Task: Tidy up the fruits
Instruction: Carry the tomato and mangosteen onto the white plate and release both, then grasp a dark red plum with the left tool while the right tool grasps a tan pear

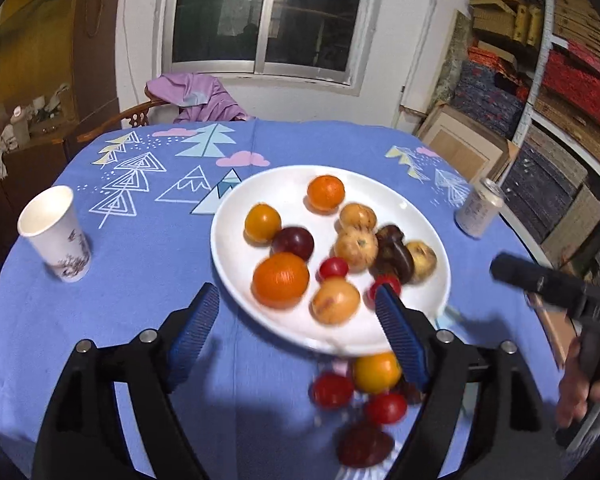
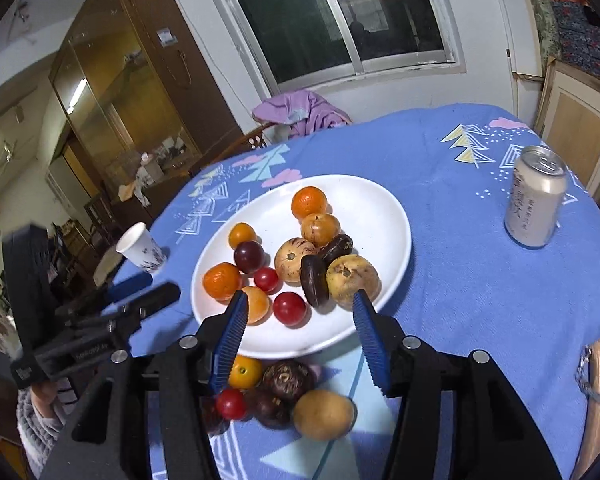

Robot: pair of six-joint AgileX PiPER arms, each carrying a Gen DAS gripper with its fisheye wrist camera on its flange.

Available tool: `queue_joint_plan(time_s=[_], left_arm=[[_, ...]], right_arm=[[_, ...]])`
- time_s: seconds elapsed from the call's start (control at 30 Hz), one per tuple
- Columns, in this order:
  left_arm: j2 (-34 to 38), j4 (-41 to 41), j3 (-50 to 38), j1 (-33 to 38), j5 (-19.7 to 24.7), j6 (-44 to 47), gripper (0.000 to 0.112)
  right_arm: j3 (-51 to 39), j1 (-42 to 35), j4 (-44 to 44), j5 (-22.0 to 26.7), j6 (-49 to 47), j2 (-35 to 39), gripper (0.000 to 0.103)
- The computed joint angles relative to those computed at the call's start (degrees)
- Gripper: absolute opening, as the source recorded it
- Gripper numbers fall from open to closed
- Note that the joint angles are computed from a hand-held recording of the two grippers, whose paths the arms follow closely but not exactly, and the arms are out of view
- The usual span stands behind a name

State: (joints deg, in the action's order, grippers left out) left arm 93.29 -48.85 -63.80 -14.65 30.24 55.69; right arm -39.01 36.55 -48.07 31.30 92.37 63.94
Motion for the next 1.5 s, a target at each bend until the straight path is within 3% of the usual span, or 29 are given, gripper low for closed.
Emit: queue_joint_plan(time_s=[0.23,0.33,0.47,0.57,0.7,0.87,1.03,1.2,1.4,1.5], left_arm=[[-12.0,-14.6,20.7,1.4,-6.8,22.3,0.089],[-14.6,-19.2,26.1,1.0,-7.8,29.3,0.089],[-15.8,-24.1,29.5,-3.8,-13.8,36.3,0.092],[-14.3,-23.7,28.6,-5.1,-14.1,36.6,0.092],[-11.5,-18.1,26.0,-4.9,-12.3,30.5,0.091],[-6.5,-9.3,21.3,-3.9,-7.1,20.7,0.062],[-4.5,-7.4,19.6,-4.5,-4.2,20.0,0.039],[-3.8,-8.6,19.1,-3.7,-2.9,20.6,0.038],[-7.1,-11.3,21.3,-2.9,-5.5,22.8,0.038],[-7.6,-11.7,20.7,-0.5,-3.5,22.3,0.038]], right_arm=[[8.5,11.9,-7.6,7.3,18.0,-6.7,0.064],[10.5,15.5,-8.9,9.3,23.0,-7.6,0.065],[10.6,18.4,-9.4,10.1,24.4,-6.0,0.066],[9.7,19.0,-9.2,10.1,23.2,-4.0,0.066],[9.3,18.9,-8.1,9.7,21.8,-3.1,0.066],[9.1,17.7,-6.8,8.9,20.7,-2.1,0.067],[8.6,16.6,-5.2,8.0,18.5,-0.3,0.067],[8.2,15.8,-3.9,8.0,16.8,1.1,0.067],[6.7,16.5,-2.6,10.1,14.5,3.9,0.067],[4.9,16.9,-1.7,11.2,12.1,6.9,0.067]])
